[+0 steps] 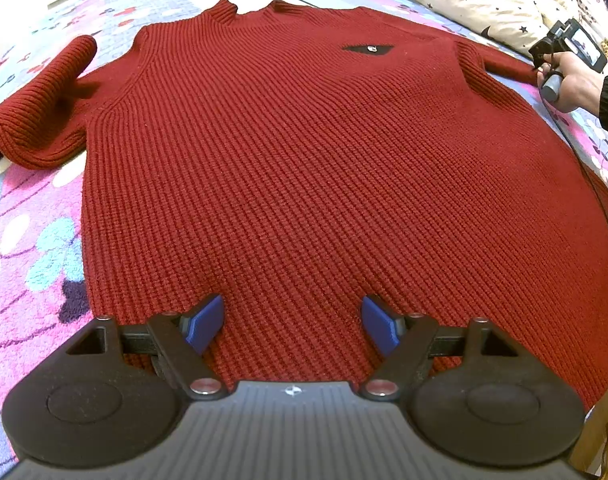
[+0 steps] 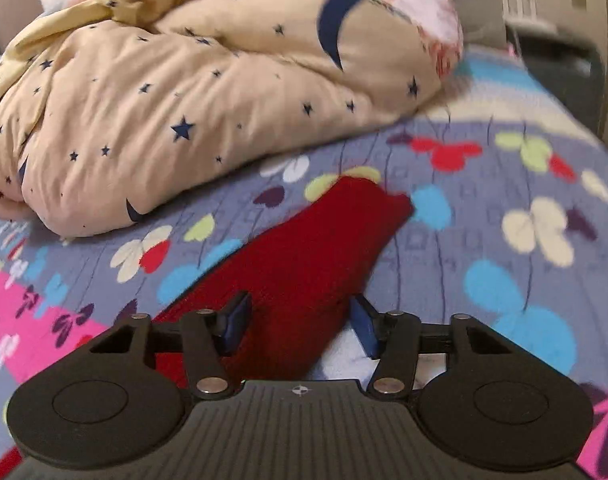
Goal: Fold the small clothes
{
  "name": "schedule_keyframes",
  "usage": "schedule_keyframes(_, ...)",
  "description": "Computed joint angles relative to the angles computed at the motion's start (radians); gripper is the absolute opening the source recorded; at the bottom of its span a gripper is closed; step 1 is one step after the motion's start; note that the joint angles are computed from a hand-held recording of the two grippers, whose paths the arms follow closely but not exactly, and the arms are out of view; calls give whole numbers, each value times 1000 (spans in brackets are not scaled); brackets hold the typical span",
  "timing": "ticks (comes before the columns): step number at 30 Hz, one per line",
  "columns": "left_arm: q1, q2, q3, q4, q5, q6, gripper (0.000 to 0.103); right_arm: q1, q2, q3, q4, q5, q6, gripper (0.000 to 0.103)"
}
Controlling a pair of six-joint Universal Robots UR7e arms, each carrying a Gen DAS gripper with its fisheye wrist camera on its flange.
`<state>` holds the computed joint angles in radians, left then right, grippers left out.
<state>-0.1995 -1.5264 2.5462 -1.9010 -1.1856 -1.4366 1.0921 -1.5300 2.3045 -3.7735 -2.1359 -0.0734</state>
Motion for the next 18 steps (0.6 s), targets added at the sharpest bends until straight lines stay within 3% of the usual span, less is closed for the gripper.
schedule_keyframes(2, 0, 0, 0, 0, 0, 0, 81, -31, -16, 0, 23, 63, 19, 57)
schedule_keyframes(3, 0, 0, 0, 0, 0, 0, 81, -36, -17, -2, 25, 69, 27, 43)
schedule_keyframes(4, -1, 0, 1, -1, 1, 0, 81, -33, -13, -8, 25, 58, 35, 16)
schedule_keyframes(5, -1, -1, 2, -1, 0, -1, 81, -43, -17, -11, 31, 71, 43, 13)
schedule_keyframes(8, -3, -4, 4, -2, 1, -1, 81, -83, -65, 9, 21, 219, 83, 10)
schedule_keyframes(11, -6, -6, 5, -1, 1, -3, 81, -150, -94, 33, -128, 512, 87, 10)
schedule_keyframes(12, -6, -6, 5, -1, 2, -5, 81, -156, -96, 31, -138, 559, 83, 10)
schedule_keyframes(14, -6, -5, 5, -2, 2, -4, 81, -155, -105, 10, -34, 528, 84, 12)
schedule_keyframes(16, -7, -6, 5, -1, 1, -6, 81, -145, -102, -28, 172, 354, 73, 22)
schedule_keyframes(17, -7, -7, 4, 1, 1, -6, 81, -151, -111, -28, 232, 300, 101, 14)
schedule_keyframes(18, -7, -7, 2, 4, 1, -8, 81, -146, -144, -14, 250, 287, 127, 16)
